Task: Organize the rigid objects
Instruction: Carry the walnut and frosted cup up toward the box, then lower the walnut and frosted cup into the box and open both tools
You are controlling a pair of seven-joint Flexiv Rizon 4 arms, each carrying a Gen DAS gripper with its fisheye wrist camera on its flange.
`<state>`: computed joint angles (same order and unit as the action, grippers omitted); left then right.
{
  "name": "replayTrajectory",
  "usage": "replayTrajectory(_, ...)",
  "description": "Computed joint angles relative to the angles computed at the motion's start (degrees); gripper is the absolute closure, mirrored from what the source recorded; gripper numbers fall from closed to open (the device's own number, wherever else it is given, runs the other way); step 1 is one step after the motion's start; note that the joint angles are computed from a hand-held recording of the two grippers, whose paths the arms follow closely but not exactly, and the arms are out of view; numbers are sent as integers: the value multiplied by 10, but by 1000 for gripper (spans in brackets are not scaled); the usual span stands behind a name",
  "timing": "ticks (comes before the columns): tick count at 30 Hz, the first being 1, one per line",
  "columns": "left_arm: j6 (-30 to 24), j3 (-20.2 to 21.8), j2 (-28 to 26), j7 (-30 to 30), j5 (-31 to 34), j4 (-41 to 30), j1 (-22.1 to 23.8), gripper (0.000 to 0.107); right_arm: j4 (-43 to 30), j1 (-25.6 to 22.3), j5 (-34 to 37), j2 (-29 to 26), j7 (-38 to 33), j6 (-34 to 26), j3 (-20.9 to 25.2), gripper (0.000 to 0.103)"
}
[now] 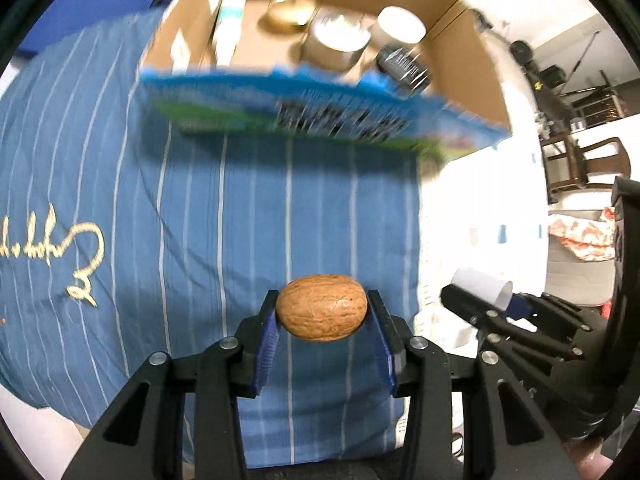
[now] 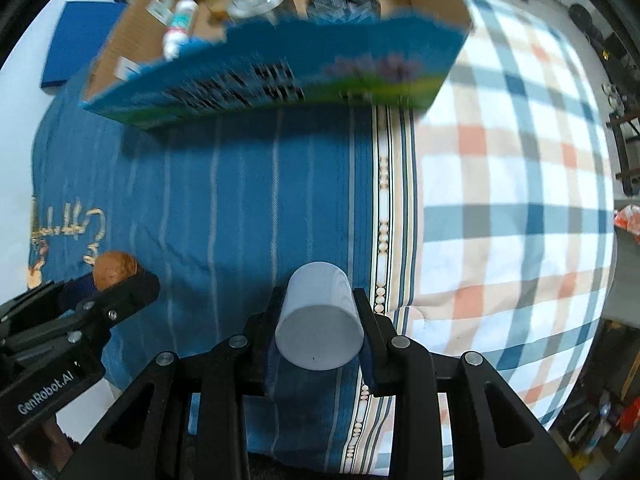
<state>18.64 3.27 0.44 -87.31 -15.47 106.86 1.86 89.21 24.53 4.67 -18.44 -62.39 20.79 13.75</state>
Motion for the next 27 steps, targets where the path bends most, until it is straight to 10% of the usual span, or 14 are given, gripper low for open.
replayTrajectory(12,16,-10,-79,24,0,-148,17,68,-133,-11,6,-25,-16,-1,-16,69)
replayTrajectory(27,-67,-13,-285,15,65,-342,33,68,-449,12,-74,-286,-26,-186,-64,69)
